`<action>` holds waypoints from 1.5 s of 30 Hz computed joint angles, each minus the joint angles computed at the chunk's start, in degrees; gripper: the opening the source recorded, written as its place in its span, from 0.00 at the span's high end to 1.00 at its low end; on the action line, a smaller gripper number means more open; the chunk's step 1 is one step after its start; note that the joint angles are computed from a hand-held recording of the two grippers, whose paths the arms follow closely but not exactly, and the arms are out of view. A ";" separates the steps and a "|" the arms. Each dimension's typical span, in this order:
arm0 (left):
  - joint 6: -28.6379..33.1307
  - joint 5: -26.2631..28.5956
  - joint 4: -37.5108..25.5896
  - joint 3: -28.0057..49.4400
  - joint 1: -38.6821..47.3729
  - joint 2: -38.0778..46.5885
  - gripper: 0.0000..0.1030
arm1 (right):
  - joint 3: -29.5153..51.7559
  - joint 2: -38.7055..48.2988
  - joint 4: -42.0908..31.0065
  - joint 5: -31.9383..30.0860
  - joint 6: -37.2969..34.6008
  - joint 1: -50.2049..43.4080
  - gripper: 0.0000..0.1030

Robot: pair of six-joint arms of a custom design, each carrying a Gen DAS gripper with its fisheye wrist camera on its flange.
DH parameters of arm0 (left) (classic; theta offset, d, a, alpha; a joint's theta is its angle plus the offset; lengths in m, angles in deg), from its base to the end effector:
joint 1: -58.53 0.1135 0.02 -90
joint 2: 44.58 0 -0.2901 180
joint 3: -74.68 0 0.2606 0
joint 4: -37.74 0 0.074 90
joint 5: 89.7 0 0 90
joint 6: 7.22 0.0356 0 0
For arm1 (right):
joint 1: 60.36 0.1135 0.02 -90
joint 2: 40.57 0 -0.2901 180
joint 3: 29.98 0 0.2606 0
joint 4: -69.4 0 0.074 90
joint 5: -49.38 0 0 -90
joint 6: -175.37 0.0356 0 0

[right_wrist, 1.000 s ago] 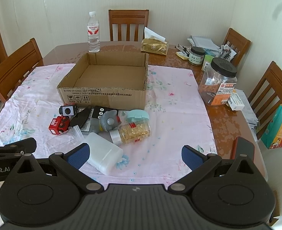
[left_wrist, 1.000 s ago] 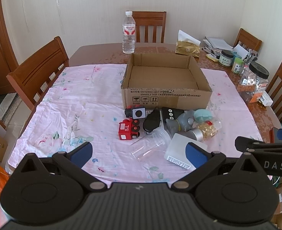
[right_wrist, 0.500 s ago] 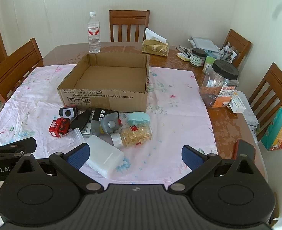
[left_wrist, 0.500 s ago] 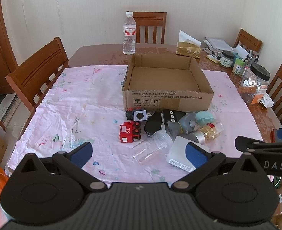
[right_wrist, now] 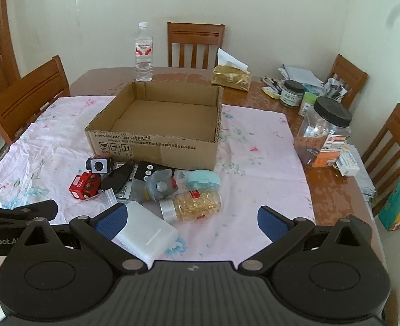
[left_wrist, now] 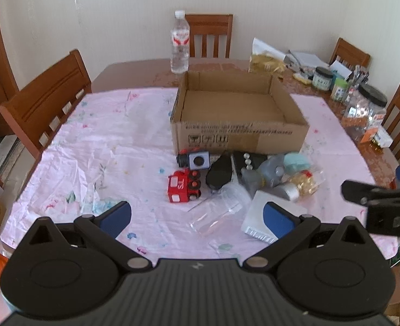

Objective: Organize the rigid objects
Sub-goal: 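Move the left tool to the clear plastic cylinder while the right tool approaches the white plastic box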

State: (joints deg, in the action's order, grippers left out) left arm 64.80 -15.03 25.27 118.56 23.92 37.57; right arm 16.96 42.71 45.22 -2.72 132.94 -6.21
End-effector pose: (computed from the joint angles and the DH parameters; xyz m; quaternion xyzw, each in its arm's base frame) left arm 0.2140 -0.1363 0.1556 0.0907 0.9301 -0.0349 0.3541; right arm 0.1619 0.1868 0.1583 0.0300 0.9179 -0.0116 0.3955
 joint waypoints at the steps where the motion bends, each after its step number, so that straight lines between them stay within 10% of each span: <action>1: 0.13 0.60 1.37 -0.47 0.52 1.17 0.00 | -0.60 0.20 1.28 -0.43 -0.63 -0.43 0.00; 17: 2.73 7.19 14.79 0.70 7.10 21.98 0.00 | -3.95 7.29 13.83 -9.07 -7.73 -5.58 0.00; 45: 7.44 7.76 12.53 4.29 16.63 26.78 0.00 | 12.19 26.22 17.06 -13.24 -18.21 -10.04 0.00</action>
State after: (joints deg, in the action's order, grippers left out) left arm 72.25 -7.28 37.80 122.85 40.55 64.35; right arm 29.15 68.93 62.28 -15.96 114.73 -16.26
